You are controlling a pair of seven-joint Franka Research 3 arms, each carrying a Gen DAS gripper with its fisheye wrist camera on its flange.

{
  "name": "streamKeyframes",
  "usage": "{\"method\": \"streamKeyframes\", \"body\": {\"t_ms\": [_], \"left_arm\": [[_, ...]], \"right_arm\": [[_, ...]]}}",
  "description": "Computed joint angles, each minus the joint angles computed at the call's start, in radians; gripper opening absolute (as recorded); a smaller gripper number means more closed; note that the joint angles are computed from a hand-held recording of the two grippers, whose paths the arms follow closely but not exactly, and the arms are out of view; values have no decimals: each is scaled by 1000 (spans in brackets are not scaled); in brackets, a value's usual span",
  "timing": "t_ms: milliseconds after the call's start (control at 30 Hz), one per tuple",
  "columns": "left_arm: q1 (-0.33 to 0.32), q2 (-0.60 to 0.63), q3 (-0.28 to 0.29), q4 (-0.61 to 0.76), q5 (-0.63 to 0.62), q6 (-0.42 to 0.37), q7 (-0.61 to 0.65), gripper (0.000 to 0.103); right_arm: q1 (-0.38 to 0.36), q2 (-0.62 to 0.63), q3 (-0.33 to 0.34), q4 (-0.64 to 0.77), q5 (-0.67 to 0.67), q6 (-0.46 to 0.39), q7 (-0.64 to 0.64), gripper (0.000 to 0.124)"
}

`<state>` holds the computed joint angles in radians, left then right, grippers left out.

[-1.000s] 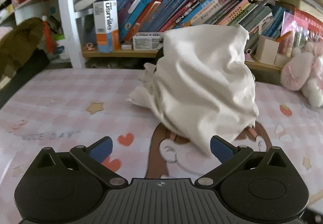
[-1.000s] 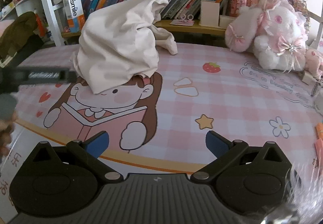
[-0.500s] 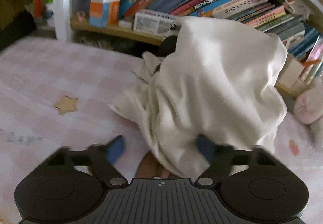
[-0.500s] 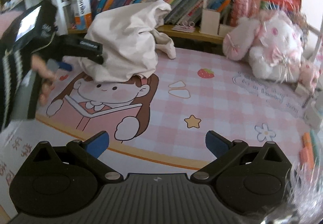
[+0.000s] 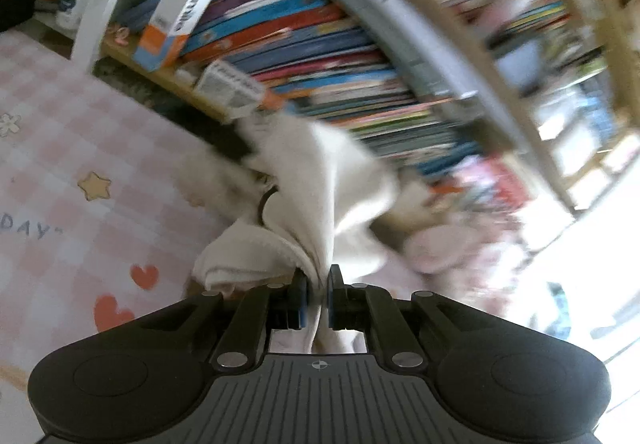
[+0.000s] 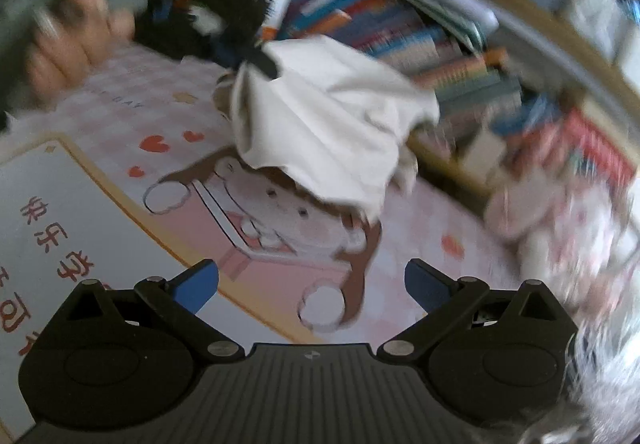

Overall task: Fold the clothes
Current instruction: 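Grasp the cream T-shirt with both grippers, then lift the T-shirt high with both grippers and shake it open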

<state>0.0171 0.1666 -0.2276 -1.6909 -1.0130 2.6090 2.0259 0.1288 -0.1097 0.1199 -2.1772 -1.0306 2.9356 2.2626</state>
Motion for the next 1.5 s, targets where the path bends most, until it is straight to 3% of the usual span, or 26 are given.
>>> {"method": "streamKeyframes", "body": {"t_ms": [67, 167, 233, 267, 300, 333, 367, 400, 500, 600, 667, 767, 800, 1033, 1200, 1300, 1333, 1367, 1400, 1467, 1500], "left_arm": [[22, -62, 2, -49, -80, -55, 61, 8], [26, -151, 51, -131, -178, -153, 120, 8], [18, -210, 90, -198, -224, -190, 162, 8], [13, -225, 109, -214, -219, -195, 174, 8], [10, -239, 127, -230, -214, -200, 187, 8], [9, -254, 143, -245, -208, -205, 199, 8], [8, -266, 157, -259, -201, -209, 211, 8], [6, -267, 167, -267, -190, -205, 217, 8], [5, -270, 183, -291, -148, -178, 233, 11], [-2, -277, 184, -325, -96, -126, 251, 22], [-14, -293, 177, -361, -53, -72, 260, 41], [-47, -331, 155, -445, 40, 111, 279, 66], [-63, -341, 155, -472, 60, 159, 304, 67], [-185, -356, 198, -548, 82, 292, 449, 77], [-218, -294, 175, -521, 152, 334, 405, 78], [-190, -243, 129, -515, 352, 401, 236, 77], [-180, -224, 118, -513, 426, 427, 174, 72], [-166, -206, 109, -509, 510, 452, 96, 43], [-154, -191, 108, -496, 574, 443, 29, 25], [-131, -177, 110, -463, 596, 393, -53, 16], [-127, -184, 109, -459, 524, 398, -19, 16]], "right_arm": [[-1, 20, 28, 38, -141, -23, 104, 101], [37, 41, 32, 87, -343, -68, 252, 101], [68, 45, 22, 100, -395, -94, 263, 98], [82, 47, 18, 106, -418, -107, 267, 86], [95, 48, 13, 110, -428, -118, 260, 62], [105, 45, 6, 109, -397, -121, 223, 48], [111, 43, -1, 107, -368, -120, 192, 22], [113, 42, -9, 108, -341, -104, 173, 10], [112, 29, -20, 110, -259, -59, 131, 5], [105, 21, -13, 138, -229, -46, 113, 4], [96, 16, -7, 164, -242, -43, 127, 4], [86, 18, -2, 214, -269, -57, 154, 4], [83, 22, -3, 233, -270, -59, 158, 4], [58, 27, -25, 292, -210, -28, 185, 4], [38, 13, -27, 282, -200, -8, 196, 4], [21, -4, -24, 265, -194, -4, 196, 4], [15, -9, -23, 260, -192, -3, 196, 3], [9, -14, -21, 254, -189, -2, 196, 3], [3, -20, -19, 248, -188, -2, 195, 3], [-9, -38, -12, 226, -187, -19, 185, 3], [-15, -46, -6, 215, -186, -36, 186, 3]]}}
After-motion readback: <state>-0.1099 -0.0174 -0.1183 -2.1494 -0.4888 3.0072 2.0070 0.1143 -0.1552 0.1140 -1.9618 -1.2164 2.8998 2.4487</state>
